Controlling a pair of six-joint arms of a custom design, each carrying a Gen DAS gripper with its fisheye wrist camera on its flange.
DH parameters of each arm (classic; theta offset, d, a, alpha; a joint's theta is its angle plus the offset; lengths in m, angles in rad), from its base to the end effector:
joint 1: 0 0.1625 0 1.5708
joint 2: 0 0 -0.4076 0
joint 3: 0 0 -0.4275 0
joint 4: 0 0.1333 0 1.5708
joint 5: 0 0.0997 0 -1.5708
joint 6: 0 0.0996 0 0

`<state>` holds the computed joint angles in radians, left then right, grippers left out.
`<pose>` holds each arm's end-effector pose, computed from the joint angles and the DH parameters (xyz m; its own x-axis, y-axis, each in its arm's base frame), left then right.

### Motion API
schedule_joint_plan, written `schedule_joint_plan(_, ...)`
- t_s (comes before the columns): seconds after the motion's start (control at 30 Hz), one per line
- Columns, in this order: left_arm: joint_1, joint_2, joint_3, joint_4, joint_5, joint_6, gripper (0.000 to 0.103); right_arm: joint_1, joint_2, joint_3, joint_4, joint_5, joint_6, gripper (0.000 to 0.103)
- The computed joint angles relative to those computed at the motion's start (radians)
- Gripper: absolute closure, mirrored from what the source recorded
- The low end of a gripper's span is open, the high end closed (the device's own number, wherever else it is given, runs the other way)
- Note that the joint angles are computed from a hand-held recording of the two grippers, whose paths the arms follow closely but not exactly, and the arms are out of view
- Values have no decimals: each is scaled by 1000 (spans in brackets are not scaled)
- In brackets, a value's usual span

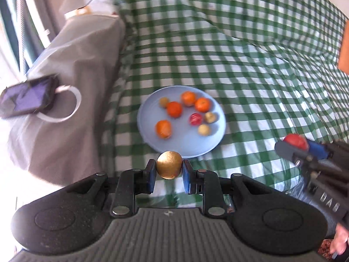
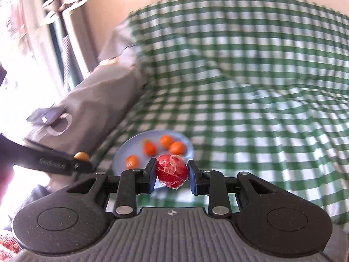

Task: Organize fruits
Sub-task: 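Carry the yellow plum and bagged red plum toward the blue plate with both tools, then open both tools to drop the yellow plum and red plum onto the plate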

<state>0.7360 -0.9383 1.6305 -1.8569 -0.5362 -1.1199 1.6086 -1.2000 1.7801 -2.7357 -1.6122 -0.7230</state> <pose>-0.3285 -0.5930 0.1323 -0.6526 -0.2907 -0.6997 0.2146 0.8147 -0.5387 0.1534 -0.6380 0.2801 -0.7284 -0.5625 0.3911 -0.6848 0.6149 -0.3911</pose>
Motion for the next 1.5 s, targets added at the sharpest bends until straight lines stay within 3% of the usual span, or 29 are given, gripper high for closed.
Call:
schedule_joint_plan(0.2, -18, -61, 66, 11, 25, -66, 76, 40, -26, 55, 8, -16, -49, 72)
schedule_joint_plan(0.77, -15, -67, 89, -84, 24, -25, 76, 54, -28, 65, -28, -65, -55, 72)
schedule_joint_plan(1.2, 11, -50, 37, 12, 8, -80, 76, 55, -4, 53, -31, -74, -59, 72)
schedule_joint_plan(1.5, 75, 0, -45, 3, 26, 9, 75, 61, 82, -22, -14, -86, -58, 72)
